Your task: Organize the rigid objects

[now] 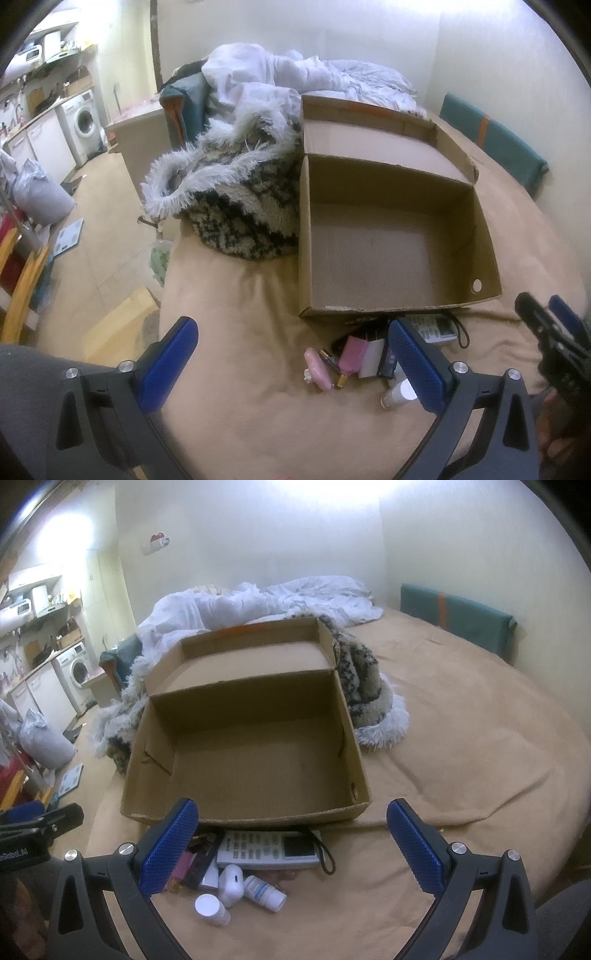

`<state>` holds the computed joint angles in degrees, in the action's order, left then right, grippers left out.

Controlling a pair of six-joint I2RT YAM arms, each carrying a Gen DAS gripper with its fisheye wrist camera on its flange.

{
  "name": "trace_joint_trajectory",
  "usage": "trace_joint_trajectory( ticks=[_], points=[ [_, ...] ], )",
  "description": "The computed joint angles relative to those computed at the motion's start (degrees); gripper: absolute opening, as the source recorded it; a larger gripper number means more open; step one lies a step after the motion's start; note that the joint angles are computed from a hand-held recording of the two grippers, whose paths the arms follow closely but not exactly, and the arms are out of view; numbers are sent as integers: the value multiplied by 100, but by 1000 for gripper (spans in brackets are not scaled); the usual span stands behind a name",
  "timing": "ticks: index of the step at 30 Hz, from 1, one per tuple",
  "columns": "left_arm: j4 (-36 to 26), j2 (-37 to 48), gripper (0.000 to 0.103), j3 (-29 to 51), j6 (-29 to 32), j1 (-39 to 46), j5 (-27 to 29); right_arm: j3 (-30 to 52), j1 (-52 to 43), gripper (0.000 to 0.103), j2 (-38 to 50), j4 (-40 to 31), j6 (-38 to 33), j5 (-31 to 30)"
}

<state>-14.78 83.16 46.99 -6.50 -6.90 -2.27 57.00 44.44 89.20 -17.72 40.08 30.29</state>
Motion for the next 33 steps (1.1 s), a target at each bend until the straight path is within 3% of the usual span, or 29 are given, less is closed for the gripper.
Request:
trace_joint_trajectory(
  ticks=[33],
  points=[
    [-82,141,103,89,-88,51,25,-32,14,103,-30,142,19,-77]
  ],
)
